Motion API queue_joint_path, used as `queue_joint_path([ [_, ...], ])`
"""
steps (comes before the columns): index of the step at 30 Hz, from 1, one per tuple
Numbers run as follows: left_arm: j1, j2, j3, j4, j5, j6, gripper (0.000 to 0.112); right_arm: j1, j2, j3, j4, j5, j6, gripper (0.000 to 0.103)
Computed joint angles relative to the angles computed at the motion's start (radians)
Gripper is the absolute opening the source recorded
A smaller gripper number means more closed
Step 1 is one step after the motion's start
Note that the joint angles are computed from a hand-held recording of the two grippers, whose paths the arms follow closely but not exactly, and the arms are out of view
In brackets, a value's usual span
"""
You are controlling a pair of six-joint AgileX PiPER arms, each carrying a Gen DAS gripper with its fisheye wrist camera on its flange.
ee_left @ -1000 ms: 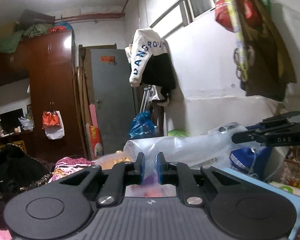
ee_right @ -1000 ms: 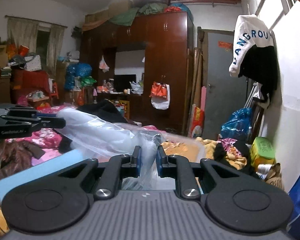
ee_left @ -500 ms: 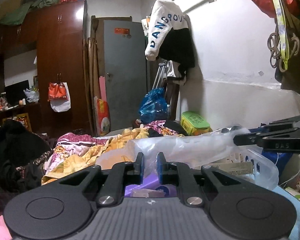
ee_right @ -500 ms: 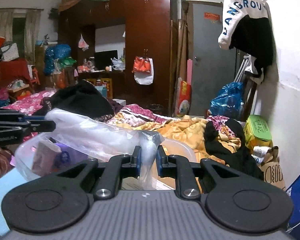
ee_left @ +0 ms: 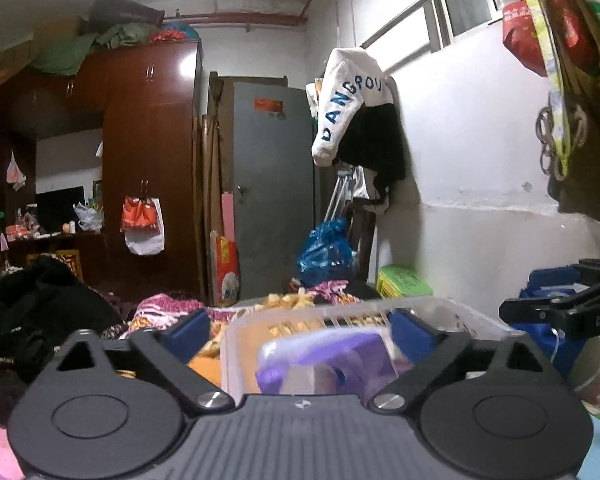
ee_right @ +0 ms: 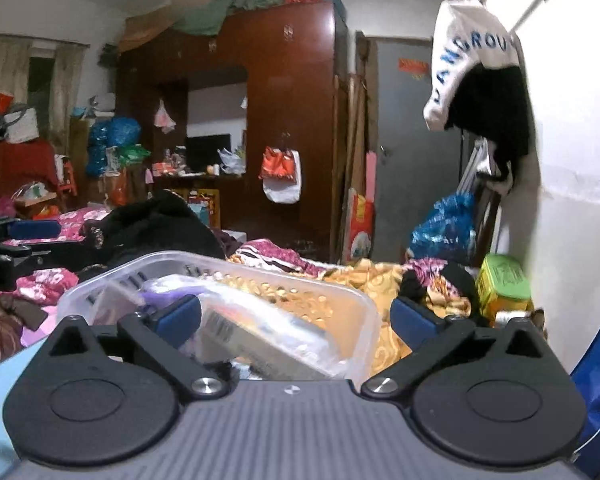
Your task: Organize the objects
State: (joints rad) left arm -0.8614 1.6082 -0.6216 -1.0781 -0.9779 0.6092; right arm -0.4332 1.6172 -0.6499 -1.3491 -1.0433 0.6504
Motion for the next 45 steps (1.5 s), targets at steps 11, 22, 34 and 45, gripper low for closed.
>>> queue_joint_path([
  [11, -0.176, -0.041, 0.099, -0.216, 0.046, 0.000, 0.101, -0.041, -0.205, 0.312, 0.203, 0.106, -0.109, 0.103],
  [22, -0.459, -0.038, 0.162, -0.373, -0.158, -0.076, 0.101, -0.254, -0.317, 0.413, -0.115, 0.019, 0.030, 0.103],
  [34, -0.545, -0.012, 0.134, -0.436, -0.220, -0.065, 0.101, -0.342, -0.369, 0.467, -0.172, -0.055, 0.022, 0.103],
  [45, -0.532, 0.010, 0.091, -0.456, -0.187, -0.064, 0.101, -0.379, -0.329, 0.456, -0.184, -0.077, 0.008, 0.103],
])
